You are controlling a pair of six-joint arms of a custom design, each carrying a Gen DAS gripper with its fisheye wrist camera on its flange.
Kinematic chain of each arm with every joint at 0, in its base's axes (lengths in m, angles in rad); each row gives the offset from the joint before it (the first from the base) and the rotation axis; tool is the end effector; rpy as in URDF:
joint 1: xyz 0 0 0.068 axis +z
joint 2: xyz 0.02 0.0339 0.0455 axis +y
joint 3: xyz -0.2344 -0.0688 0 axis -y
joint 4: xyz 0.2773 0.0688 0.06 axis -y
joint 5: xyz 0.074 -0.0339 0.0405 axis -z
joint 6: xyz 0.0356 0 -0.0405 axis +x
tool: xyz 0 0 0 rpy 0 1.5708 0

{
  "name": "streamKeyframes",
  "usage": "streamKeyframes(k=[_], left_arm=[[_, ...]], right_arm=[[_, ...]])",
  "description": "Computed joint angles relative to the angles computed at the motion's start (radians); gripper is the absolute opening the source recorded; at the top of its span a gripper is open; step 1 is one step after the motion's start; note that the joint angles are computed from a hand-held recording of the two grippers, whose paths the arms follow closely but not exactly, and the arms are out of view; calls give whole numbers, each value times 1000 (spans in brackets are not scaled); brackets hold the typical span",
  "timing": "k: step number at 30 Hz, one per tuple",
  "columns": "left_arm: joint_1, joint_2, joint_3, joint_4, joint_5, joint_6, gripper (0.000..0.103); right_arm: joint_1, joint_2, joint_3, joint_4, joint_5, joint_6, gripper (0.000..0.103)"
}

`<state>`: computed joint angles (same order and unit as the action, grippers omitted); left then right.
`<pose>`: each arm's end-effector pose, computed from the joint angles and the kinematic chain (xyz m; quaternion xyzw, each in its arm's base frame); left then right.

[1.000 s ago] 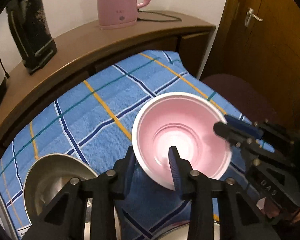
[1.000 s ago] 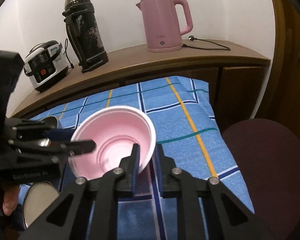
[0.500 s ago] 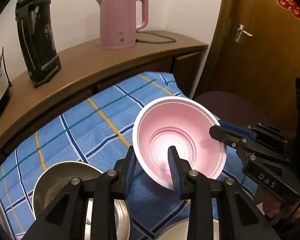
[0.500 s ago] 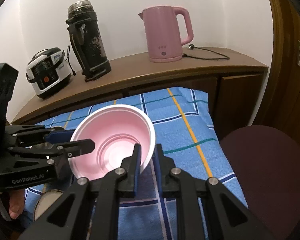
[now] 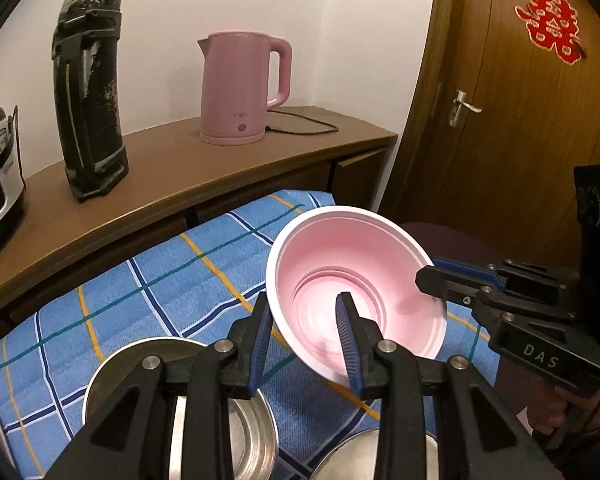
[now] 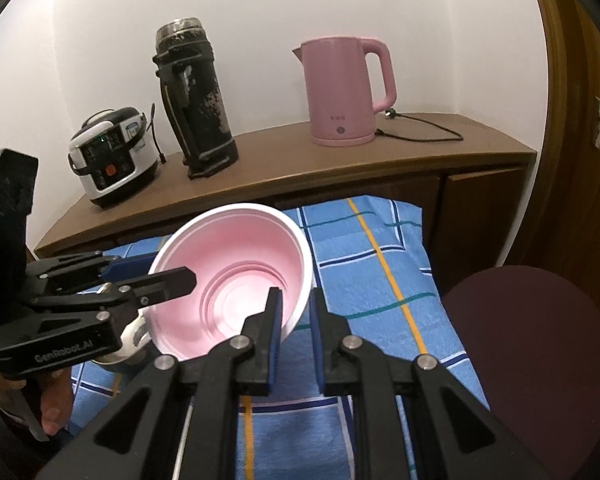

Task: Organize plates and bowls
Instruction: 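Lift the pink bowl and carry it over the stainless steel bowl, then lower the pink bowl into the stainless steel bowl with the left tool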

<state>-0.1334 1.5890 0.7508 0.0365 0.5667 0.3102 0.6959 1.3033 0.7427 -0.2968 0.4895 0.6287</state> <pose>0.3212 -0.0624 0.1071 0.2981 0.8451 -0.2263 0.3817 0.2362 0.1755 0.1632 0.0540 0.9115 0.0293 0.4068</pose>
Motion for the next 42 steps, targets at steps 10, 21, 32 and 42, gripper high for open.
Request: streamKeyframes(k=[10, 21, 32, 42], left_arm=[[119, -70, -22, 6, 150, -25, 35], [248, -93, -29, 29, 275, -39, 35], [339, -72, -13, 6, 346, -12, 35], [380, -15, 26, -49, 344, 45, 35]], right_arm=[[53, 36, 106, -45, 8, -4, 14], [127, 122, 249, -92, 31, 0, 14], [176, 223, 365, -138, 43, 23, 14], [180, 303, 422, -155, -13, 45, 14]])
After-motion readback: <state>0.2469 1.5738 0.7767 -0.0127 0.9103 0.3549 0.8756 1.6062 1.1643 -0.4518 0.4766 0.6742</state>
